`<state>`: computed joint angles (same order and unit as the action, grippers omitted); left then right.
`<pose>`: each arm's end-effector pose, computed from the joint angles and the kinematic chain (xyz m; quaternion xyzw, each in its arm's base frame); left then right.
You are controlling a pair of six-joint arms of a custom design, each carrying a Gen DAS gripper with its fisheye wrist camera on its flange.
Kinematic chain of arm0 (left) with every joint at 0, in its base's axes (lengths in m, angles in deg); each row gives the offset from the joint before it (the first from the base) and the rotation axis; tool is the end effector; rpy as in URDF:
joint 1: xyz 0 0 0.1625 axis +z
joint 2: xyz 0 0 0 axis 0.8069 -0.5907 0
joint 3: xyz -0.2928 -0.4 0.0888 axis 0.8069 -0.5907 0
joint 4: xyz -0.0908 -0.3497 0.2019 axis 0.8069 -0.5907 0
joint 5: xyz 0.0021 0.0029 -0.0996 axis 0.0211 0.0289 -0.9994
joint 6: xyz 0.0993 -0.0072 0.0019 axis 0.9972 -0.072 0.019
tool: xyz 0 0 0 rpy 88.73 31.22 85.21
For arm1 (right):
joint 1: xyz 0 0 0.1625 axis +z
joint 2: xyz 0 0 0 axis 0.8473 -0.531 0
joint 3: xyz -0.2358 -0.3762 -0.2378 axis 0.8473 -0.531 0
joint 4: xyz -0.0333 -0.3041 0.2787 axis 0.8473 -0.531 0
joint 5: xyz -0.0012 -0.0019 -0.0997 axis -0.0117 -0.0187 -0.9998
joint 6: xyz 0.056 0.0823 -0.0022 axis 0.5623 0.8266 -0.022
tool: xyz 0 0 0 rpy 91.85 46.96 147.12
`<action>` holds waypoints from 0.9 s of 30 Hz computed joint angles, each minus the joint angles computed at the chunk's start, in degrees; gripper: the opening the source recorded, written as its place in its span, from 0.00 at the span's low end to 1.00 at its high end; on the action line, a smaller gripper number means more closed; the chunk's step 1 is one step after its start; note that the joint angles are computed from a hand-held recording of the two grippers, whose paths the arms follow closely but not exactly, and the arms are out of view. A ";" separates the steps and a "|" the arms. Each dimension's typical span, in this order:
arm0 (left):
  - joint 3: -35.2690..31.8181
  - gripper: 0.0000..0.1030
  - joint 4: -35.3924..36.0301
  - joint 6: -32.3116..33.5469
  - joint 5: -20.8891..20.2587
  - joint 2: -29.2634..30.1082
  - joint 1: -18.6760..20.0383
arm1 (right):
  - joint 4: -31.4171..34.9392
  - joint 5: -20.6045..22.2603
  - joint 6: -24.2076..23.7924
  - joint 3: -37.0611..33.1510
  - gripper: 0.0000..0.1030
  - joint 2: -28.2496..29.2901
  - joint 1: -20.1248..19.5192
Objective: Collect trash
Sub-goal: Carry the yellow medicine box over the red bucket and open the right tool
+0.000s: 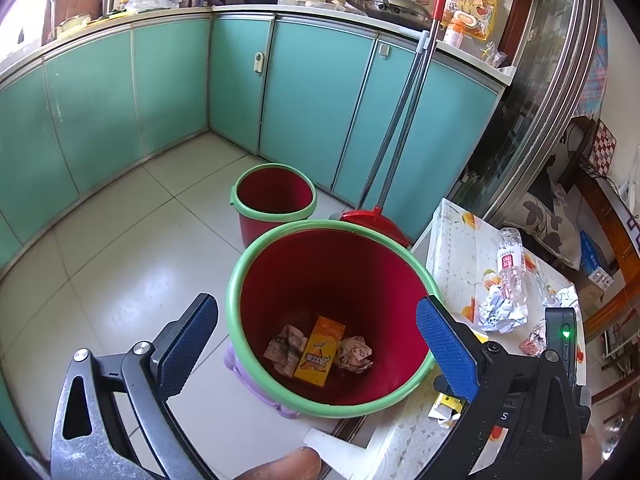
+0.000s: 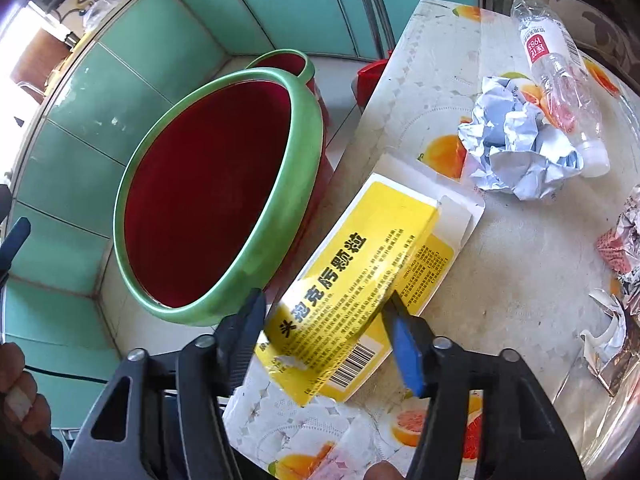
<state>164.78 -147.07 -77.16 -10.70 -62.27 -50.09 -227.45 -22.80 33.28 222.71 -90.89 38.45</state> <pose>-0.2800 -0.2249 0.1519 -0.0154 0.8540 -0.4155 0.3129 0.1381 -0.3520 0.1386 0.1601 -0.9690 0.0477 0.1823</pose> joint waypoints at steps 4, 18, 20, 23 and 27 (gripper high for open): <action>-0.15 0.97 -0.31 0.22 -0.07 0.28 -0.09 | 3.03 1.89 -1.79 -0.44 0.35 -2.91 -0.82; -1.40 0.97 2.12 -2.23 1.08 0.38 -0.93 | 13.03 4.61 -7.63 -3.68 0.32 -15.85 4.58; -1.86 0.97 3.82 -3.24 1.21 0.02 -1.22 | 14.90 5.83 -7.50 -5.80 0.32 -16.40 6.64; -2.92 0.97 8.09 -5.69 1.19 -0.71 -2.00 | 14.79 7.43 -7.61 -7.62 0.32 -15.07 9.77; -4.40 0.97 15.52 -10.44 0.50 -2.07 -3.58 | 13.50 7.76 -7.64 -9.82 0.33 -10.53 14.50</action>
<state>160.38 -131.55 -87.61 -10.20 -64.34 -53.67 -213.95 -15.04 25.64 212.89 -101.42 52.95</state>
